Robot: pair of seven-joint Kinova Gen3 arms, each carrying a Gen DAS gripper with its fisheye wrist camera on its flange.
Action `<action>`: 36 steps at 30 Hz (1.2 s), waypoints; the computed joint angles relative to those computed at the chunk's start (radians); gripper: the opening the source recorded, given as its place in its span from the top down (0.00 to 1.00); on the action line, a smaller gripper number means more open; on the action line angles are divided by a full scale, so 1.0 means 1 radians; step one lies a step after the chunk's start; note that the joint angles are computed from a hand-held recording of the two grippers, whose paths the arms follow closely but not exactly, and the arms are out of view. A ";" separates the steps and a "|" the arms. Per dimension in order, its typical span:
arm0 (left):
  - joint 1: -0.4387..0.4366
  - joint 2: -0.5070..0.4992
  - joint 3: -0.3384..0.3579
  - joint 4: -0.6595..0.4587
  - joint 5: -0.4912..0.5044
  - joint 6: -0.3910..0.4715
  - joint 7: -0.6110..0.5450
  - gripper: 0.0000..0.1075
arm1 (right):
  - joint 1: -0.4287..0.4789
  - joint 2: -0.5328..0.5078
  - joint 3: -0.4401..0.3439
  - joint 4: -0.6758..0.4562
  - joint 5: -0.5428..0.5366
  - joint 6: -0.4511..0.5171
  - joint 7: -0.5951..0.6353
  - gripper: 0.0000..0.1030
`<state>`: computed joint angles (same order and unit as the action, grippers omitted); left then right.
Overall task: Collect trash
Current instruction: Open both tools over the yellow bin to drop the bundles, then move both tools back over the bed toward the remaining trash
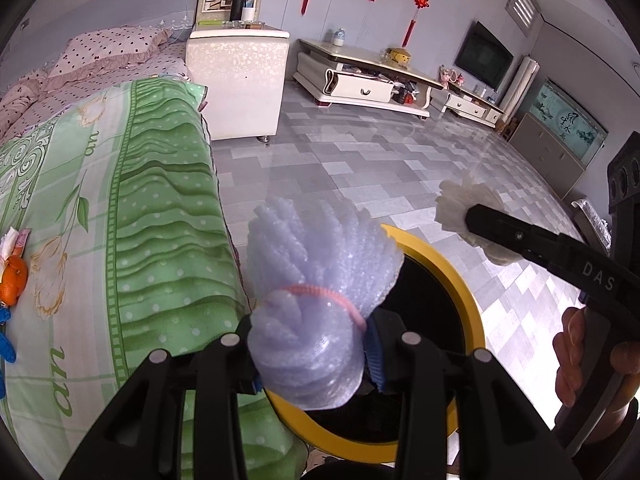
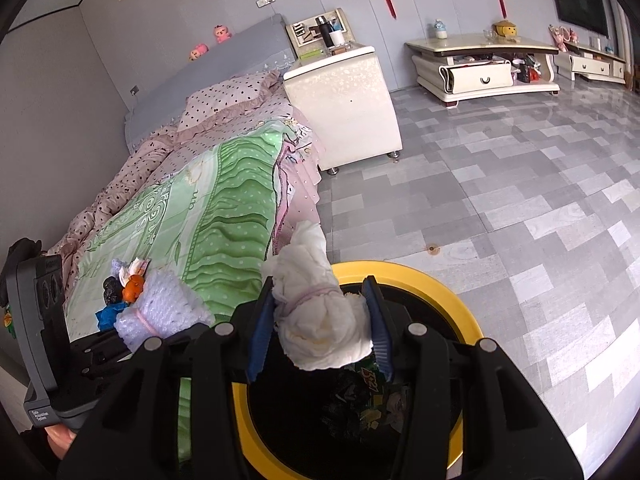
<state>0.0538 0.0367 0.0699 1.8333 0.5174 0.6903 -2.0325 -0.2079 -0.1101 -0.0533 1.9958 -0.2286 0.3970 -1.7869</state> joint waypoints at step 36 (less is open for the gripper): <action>-0.086 -0.091 -0.107 0.083 0.098 -0.029 -0.130 0.25 | -0.001 -0.023 -0.090 -0.038 0.187 0.016 -0.250 0.34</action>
<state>-0.0326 -0.0544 -0.0375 1.9167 0.6155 0.6617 -2.1623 -0.2094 -0.1327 -0.1437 1.9580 -0.0420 0.4130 -2.0370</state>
